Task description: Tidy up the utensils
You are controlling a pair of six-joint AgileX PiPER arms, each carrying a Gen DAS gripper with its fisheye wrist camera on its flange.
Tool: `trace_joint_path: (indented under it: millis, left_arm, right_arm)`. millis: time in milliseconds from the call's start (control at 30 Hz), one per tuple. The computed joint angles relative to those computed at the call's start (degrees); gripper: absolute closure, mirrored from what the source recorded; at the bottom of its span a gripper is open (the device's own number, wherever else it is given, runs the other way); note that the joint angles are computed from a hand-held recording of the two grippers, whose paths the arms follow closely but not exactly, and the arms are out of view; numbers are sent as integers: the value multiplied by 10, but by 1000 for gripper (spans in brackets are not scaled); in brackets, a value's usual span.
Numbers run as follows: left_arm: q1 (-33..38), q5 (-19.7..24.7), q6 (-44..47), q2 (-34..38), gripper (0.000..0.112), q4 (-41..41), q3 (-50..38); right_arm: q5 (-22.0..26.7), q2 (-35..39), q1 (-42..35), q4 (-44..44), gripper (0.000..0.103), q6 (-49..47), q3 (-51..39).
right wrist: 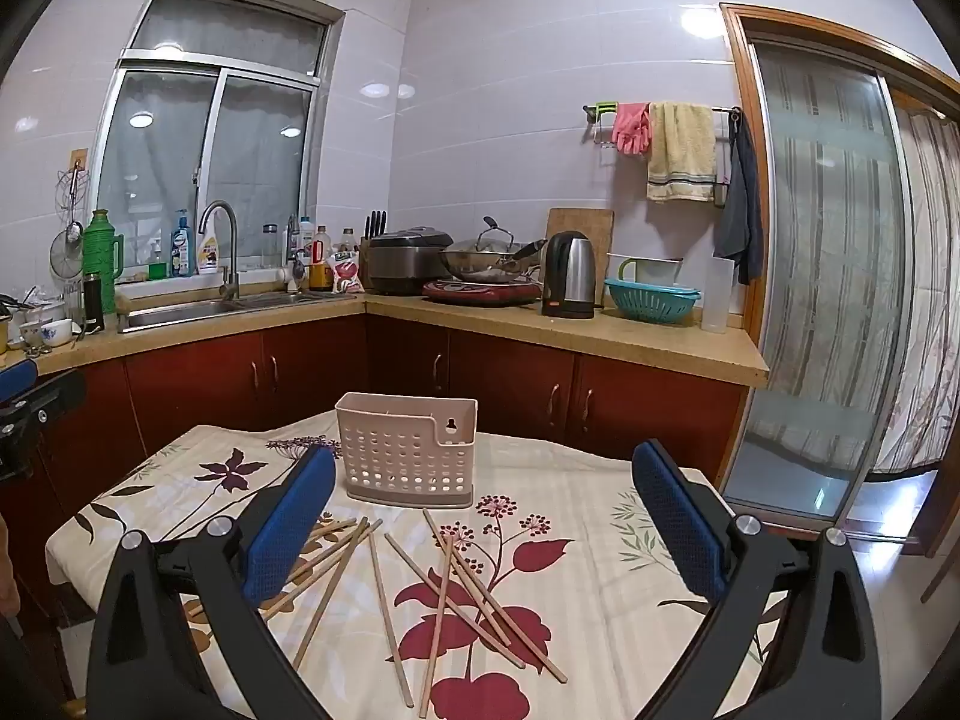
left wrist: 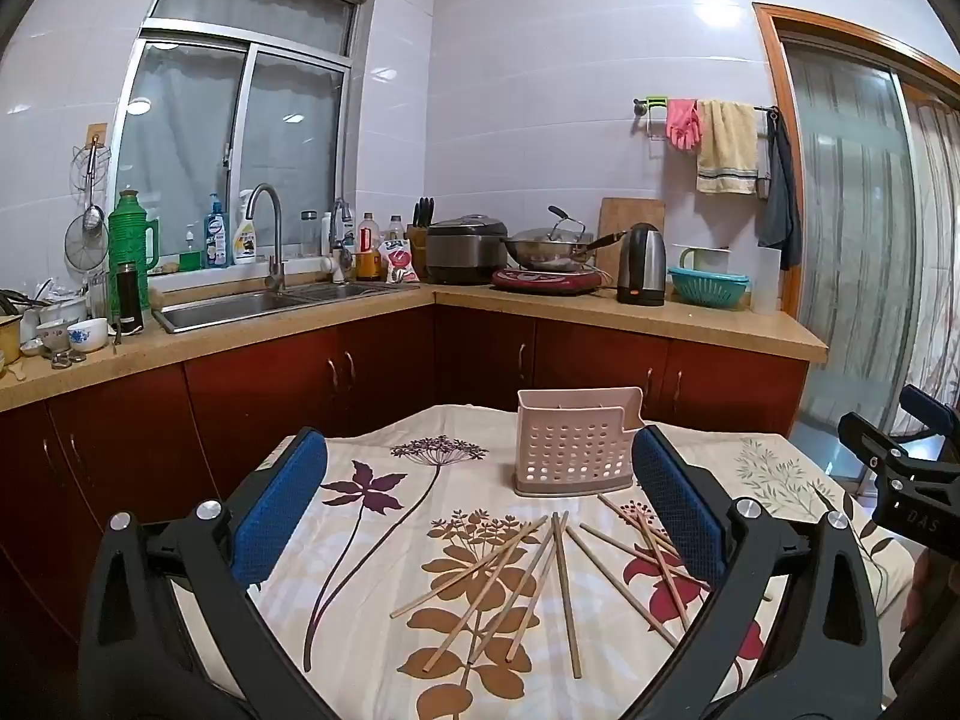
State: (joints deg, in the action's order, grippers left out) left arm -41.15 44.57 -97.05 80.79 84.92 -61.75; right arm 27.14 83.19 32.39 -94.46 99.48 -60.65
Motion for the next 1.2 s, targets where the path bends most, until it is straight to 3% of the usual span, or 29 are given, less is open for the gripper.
trace_joint_path:
  millis: [767,1000,1200]
  left_arm:
    - [-4,5,-6,5,13,8,3]
    - [10,-11,-11,15,13,10,4]
    - [32,-36,-32,42,13,30,9]
  right_arm:
    - [3,-2,3,0,6,-2,1]
    - [-12,11,-4,25,6,-27,-14]
    - [-43,28,-26,-52,6,58,8]
